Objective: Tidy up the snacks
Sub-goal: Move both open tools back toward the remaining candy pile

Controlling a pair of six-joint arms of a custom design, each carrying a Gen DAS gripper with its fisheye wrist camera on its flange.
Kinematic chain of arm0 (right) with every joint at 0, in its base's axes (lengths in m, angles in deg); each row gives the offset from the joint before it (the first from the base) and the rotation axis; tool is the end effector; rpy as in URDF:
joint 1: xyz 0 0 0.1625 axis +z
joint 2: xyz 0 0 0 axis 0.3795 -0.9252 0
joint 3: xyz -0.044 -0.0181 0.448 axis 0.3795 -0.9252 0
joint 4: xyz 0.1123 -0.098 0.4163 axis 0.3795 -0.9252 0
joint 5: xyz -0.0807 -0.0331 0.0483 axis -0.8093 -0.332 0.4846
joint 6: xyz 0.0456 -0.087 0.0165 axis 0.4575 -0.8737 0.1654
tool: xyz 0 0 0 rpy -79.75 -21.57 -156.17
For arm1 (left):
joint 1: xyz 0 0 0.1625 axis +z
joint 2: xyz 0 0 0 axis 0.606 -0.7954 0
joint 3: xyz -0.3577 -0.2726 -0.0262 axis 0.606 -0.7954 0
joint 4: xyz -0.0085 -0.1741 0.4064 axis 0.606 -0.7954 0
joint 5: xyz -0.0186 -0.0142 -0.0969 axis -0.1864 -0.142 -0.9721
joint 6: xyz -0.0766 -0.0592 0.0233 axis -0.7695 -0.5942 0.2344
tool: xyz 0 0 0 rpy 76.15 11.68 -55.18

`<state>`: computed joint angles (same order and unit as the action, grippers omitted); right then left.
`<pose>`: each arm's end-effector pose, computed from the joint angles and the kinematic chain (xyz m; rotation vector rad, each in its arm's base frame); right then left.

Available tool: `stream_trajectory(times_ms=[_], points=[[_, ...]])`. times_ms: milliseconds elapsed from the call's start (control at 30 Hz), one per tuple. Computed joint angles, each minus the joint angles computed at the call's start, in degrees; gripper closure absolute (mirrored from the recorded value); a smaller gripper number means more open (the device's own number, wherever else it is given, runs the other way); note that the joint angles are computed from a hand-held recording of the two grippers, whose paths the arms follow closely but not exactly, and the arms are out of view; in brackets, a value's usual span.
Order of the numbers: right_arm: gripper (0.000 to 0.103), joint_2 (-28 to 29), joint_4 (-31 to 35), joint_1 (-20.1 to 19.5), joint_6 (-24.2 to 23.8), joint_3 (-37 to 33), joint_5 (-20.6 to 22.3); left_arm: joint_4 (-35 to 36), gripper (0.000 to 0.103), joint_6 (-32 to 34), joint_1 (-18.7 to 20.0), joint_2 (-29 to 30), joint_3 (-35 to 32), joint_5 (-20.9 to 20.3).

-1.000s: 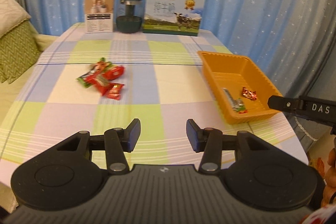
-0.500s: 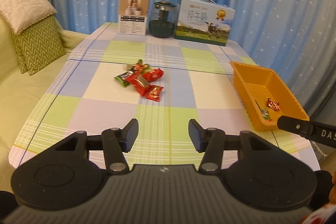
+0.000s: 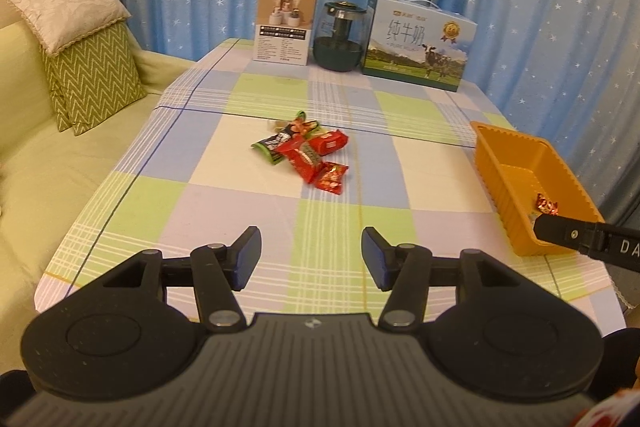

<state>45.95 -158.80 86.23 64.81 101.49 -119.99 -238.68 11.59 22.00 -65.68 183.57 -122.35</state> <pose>0.3410 -0.7002 0.1176 0.6685 -2.5745 0.9789 -0.1322 -0.6480 0.3034 0.0994 2.1659 -1.1401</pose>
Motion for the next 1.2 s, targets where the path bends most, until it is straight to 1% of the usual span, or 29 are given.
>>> stream_trajectory(times_ms=[300, 533, 700, 933, 1000, 1200], points=[[0.056, 4.0, 2.7, 0.5, -1.1, -4.7, 1.2, -0.2, 0.047, 1.6, 2.2, 0.0, -1.0, -0.5], [0.056, 9.7, 4.0, 0.4, -3.6, -11.4, 2.7, -0.2, 0.046, 4.7, 5.2, 1.1, -4.1, -1.2], [0.056, 15.2, 7.9, -0.2, -4.9, -18.8, 3.9, -0.4, 0.046, 9.3, 7.8, 3.3, -8.4, -2.5], [0.056, 23.5, 13.8, -1.3, -6.4, -30.9, 4.5, 1.0, 0.046, 15.6, 12.1, 7.9, -16.7, -7.1], [0.056, 25.7, 15.9, -1.5, -6.2, -34.5, 4.4, 1.5, 0.046, 17.0, 13.1, 9.3, -19.0, -7.7], [0.056, 32.2, 22.4, -2.0, -4.7, -45.8, 5.1, 4.1, 0.046, 16.1, 15.3, 11.8, -23.9, -10.3]])
